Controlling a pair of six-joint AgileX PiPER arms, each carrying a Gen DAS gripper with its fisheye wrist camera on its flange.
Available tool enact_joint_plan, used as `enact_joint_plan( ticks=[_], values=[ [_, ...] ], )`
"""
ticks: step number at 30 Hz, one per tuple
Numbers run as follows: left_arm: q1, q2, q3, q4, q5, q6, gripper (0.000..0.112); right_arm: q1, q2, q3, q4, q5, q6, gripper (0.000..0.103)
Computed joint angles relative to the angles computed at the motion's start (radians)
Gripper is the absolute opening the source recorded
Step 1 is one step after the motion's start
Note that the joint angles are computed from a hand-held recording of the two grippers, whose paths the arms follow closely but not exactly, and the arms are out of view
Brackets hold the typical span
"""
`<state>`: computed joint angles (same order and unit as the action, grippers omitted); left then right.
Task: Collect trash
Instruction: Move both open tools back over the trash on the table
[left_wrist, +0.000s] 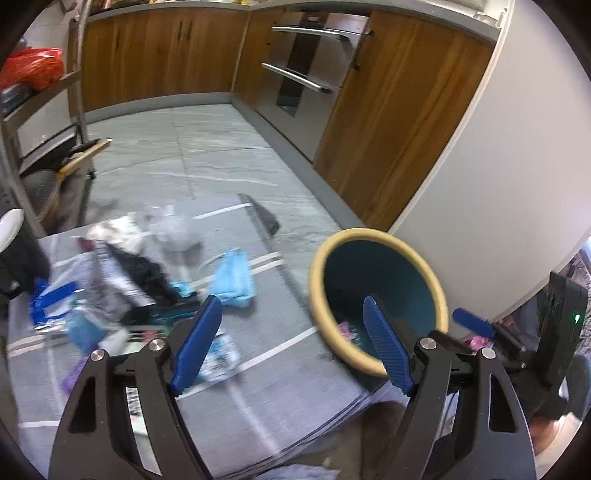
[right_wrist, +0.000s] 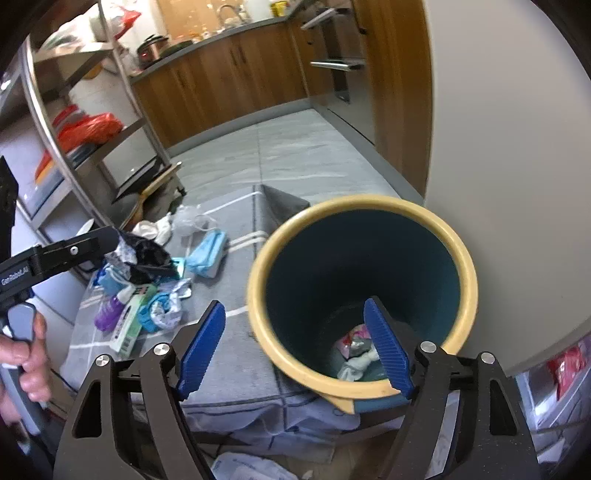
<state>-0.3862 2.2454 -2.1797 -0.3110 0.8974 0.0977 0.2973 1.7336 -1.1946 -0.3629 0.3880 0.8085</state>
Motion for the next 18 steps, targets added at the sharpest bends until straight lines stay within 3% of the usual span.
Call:
enact_joint_plan(
  ticks=[7,13,18],
  values=[
    [0.116,-0.093,0.089,0.049,0.041,0.032,0.079,0.068,0.049,-0.121,0.04,0.058,-0.085,0.08],
    [0.197,-0.077,0.036,0.108,0.113,0.085,0.079,0.105,0.127,-0.268,0.119,0.129,-0.2,0.081],
    [0.242,-0.022,-0.034,0.07,0.144,0.089,0.079,0.118,0.21,-0.423,0.196,0.204,-0.294,0.081]
  ],
)
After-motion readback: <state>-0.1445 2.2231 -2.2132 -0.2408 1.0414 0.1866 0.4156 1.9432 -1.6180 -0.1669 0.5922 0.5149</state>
